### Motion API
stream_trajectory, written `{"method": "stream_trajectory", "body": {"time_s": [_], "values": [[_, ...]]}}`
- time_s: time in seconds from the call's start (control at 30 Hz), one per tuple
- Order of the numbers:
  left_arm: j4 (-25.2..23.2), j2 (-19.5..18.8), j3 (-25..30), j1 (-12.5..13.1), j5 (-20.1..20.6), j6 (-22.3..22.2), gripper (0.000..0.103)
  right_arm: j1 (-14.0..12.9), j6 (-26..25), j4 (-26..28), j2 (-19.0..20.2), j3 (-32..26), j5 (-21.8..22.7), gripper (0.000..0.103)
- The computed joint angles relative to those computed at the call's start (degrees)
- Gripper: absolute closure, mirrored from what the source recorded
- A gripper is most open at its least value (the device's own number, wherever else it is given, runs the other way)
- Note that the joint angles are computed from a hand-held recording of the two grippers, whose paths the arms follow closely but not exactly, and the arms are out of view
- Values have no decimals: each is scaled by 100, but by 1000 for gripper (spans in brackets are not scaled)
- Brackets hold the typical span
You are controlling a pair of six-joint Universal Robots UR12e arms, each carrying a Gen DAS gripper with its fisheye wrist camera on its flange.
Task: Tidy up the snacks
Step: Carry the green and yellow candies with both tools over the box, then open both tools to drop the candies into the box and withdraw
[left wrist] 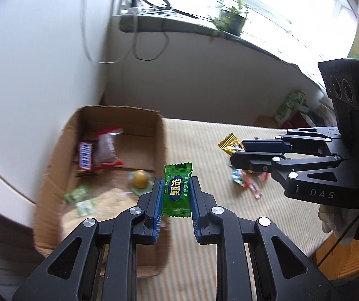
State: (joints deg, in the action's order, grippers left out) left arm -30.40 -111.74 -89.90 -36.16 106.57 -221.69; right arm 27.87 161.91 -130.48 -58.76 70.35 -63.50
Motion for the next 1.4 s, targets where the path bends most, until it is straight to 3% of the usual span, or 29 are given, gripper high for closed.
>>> {"method": "stream_trajectory", "body": {"time_s": [0.3,0.57,1.13,1.2,1.23,1.27,1.4], "values": [[-54,198,-248,111,276,-288,84,203,-95,272,391,-671,6,78],[-100,230,-313,221,285,-371,84,299,1,557,716,-1167,58,78],[-97,238,-402,339,298,-473,83,414,62,950,1091,-1742,-20,77],[-171,232,-379,334,346,-468,82,411,111,897,1082,-1719,-64,61],[-225,231,-366,329,379,-477,77,413,142,840,1070,-1695,-85,44],[-257,233,-363,325,404,-496,73,403,194,706,1043,-1631,-81,36],[-281,252,-377,324,407,-561,69,376,384,539,998,-1555,-151,36]]}}
